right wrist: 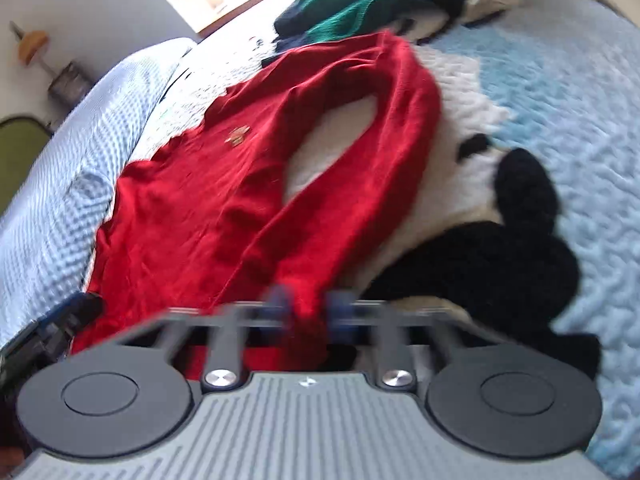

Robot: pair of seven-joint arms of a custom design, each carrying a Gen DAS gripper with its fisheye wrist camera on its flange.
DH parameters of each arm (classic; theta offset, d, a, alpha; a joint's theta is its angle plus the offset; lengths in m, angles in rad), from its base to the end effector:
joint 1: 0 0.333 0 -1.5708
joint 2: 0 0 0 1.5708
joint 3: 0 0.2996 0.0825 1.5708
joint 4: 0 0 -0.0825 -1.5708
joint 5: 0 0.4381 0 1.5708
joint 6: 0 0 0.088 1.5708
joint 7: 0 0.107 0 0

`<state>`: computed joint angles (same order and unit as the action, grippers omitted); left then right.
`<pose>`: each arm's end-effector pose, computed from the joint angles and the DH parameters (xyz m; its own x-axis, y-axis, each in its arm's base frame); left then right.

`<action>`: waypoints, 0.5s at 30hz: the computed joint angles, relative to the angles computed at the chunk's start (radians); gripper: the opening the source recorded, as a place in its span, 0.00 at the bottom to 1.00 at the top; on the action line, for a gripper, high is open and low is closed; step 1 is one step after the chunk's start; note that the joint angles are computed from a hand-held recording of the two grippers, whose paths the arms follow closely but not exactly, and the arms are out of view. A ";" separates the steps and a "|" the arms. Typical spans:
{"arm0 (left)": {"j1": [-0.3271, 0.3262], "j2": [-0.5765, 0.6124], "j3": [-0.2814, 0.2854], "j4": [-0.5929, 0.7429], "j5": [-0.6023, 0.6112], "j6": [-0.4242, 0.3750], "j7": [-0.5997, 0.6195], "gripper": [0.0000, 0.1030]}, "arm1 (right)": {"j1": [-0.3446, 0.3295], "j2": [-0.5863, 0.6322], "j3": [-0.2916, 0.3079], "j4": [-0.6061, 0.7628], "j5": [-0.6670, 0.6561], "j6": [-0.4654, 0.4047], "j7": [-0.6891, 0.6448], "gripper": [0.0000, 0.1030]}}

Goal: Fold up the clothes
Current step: 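Lay the red shirt flat on the quilt and open both grippers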

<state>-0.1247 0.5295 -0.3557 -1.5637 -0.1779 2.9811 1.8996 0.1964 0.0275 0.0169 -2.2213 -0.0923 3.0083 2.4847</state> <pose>0.7185 -0.3027 0.4206 -0.5217 -0.8502 0.0712 -0.5363 0.2619 -0.8023 0.6055 0.1380 0.4024 -0.3807 -0.7784 -0.4992 -0.6311 0.6133 -0.4750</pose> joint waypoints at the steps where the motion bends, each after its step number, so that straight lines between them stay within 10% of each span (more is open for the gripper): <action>1: -0.017 -0.011 0.015 -0.019 0.007 0.005 -0.020 0.52 | -0.003 -0.012 0.002 -0.013 0.043 0.023 -0.021 0.08; 5: -0.019 -0.037 0.011 -0.068 0.012 0.009 -0.044 0.53 | -0.117 -0.154 0.019 -0.095 -0.326 0.003 0.213 0.08; 10: -0.019 -0.051 0.031 -0.079 0.014 -0.014 -0.064 0.54 | -0.279 -0.347 0.044 -0.210 -0.376 -0.130 0.241 0.09; 15: -0.048 -0.104 0.103 -0.132 0.064 -0.025 -0.130 0.55 | -0.314 -0.376 0.039 -0.240 -0.309 -0.397 0.239 0.30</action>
